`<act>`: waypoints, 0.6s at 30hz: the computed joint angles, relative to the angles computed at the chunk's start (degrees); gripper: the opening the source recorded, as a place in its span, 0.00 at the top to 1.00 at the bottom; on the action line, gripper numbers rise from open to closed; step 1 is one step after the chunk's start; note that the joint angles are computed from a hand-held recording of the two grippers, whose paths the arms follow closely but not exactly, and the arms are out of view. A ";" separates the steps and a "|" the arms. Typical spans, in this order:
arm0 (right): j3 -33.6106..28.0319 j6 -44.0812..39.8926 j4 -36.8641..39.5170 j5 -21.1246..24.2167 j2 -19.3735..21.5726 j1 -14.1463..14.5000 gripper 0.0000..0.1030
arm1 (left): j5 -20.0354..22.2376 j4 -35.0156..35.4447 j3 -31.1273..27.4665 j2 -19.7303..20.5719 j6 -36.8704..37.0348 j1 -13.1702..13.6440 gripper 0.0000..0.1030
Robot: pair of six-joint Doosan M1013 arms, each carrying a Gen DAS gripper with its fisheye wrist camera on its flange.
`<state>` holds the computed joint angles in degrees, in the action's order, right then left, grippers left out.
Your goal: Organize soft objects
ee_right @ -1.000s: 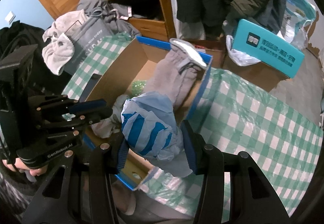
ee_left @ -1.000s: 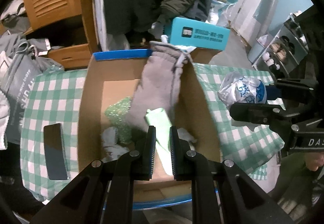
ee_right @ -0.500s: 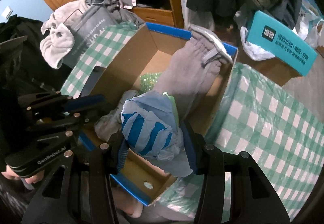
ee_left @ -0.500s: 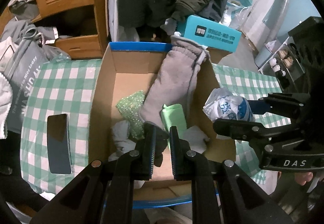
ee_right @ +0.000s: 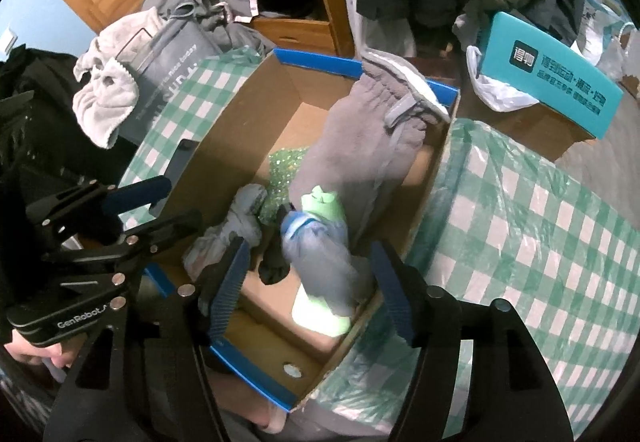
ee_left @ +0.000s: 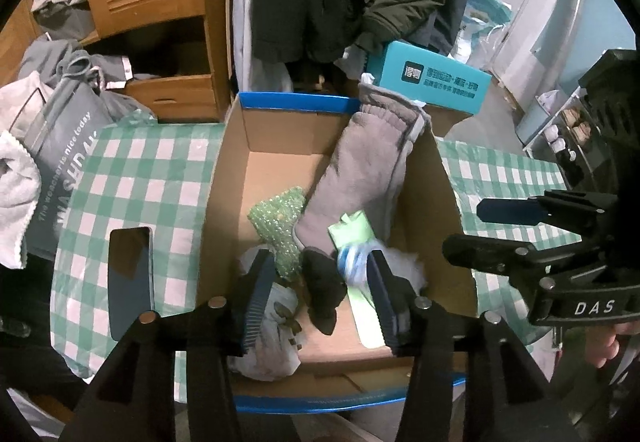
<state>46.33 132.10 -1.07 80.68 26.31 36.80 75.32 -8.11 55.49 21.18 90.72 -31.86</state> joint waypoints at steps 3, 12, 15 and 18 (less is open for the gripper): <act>0.45 0.71 -1.05 -0.08 -0.55 0.01 0.37 | -0.48 0.22 0.03 -0.18 -0.14 -0.16 0.45; 1.94 3.71 -7.49 -0.31 -2.98 1.16 0.35 | -3.39 0.80 0.51 -1.25 0.69 -1.13 0.25; 2.42 4.14 -9.85 0.00 -3.63 1.55 0.35 | -4.56 1.26 0.64 -1.59 0.80 -1.60 0.21; 3.28 4.48 -11.80 0.30 -4.35 1.83 0.35 | -4.97 1.84 0.47 -1.74 0.43 -2.01 0.20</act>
<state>49.61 136.57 -12.87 80.99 21.95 38.62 70.35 -6.26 55.96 19.45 91.14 -33.87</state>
